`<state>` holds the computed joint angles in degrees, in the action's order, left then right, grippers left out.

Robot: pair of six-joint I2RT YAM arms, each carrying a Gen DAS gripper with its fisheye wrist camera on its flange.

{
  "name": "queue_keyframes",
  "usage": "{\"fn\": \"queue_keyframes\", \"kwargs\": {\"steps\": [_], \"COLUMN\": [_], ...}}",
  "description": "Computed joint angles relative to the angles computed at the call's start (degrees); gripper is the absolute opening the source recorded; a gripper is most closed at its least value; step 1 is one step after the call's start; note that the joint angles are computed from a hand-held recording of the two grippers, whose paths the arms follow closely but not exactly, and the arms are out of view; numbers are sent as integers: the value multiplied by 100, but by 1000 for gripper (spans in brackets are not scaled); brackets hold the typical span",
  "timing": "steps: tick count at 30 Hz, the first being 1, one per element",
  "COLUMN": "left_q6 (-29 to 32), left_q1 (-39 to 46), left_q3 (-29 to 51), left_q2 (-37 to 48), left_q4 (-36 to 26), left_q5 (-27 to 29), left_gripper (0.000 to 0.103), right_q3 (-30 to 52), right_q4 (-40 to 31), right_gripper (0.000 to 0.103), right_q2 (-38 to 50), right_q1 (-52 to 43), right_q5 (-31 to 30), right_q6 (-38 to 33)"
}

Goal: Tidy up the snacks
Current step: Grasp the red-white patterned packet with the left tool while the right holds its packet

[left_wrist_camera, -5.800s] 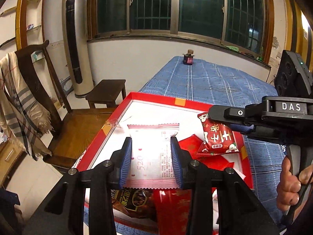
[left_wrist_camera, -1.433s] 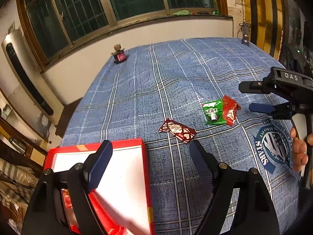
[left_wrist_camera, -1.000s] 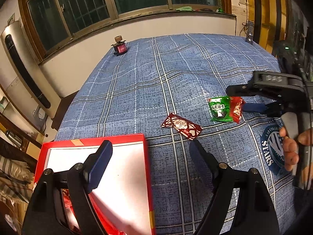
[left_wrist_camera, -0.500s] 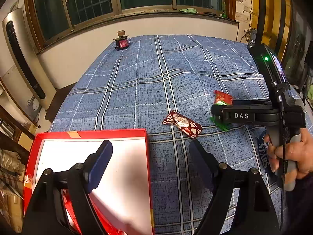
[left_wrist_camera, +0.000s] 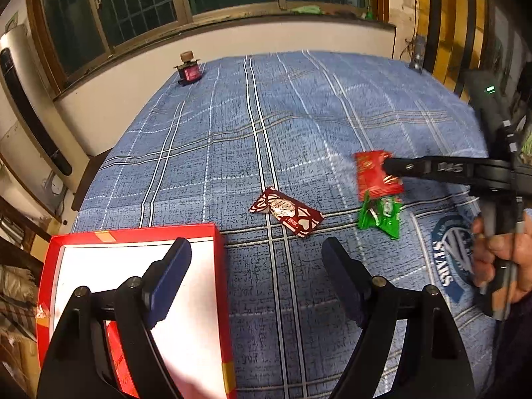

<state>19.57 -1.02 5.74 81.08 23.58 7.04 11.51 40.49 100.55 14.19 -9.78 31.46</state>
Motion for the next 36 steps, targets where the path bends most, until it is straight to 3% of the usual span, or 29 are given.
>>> {"fn": "queue_keyframes", "kwargs": {"steps": [8,11,14,19,21,22,23,25,27,29,31,33,36], "left_q6": [-889,-1493,-1855,-2041,-1946,-1870,-1807,-1666,-1568,-1511,-1370,-1263,-1157], "left_q1": [-424,-879,-1061,-1045,-1066,-1067,-1070,-1072,-1078,-1104,-1145,-1156,-1068], "left_q3": [567,1066,1539,1877,1884,1831,1800,1777,1780,1764,1659,1543,1387], "left_q2": [668,1311,1985,2627,2837,2870,2858,2835,2844,2825,2761,2696,2541], "left_q4": [-139,-303,-428,-415,-251,-107,-44,-10,22,65,133,201,170], "left_q5": [-142,-580,-681,-565,-605,-589,-568,-472,-418,-370,-309,-260,-93], "left_gripper": [81,81,81,81,74,70,63,53,47,36,35,34,34], "right_q3": [-383,-529,-613,-477,-477,-500,-544,-624,-596,-442,-148,-51,203], "right_q4": [475,522,561,373,547,628,612,633,701,469,133,194,-412], "right_gripper": [10,5,5,10,15,29,53,78,78,78,76,66,48], "right_q2": [-137,-289,-330,-92,35,13,-139,-365,-428,-459,-186,60,43], "right_q1": [-631,-1004,-1361,-1589,-1618,-1493,-1340,-967,-539,86,510,634,847], "right_q5": [-569,-938,-1323,-1649,-1772,-1637,-1405,-923,-610,210,828,1116,1587], "right_q6": [-277,-401,-493,-491,-299,-198,-153,-11,53,128,121,106,-170]}}
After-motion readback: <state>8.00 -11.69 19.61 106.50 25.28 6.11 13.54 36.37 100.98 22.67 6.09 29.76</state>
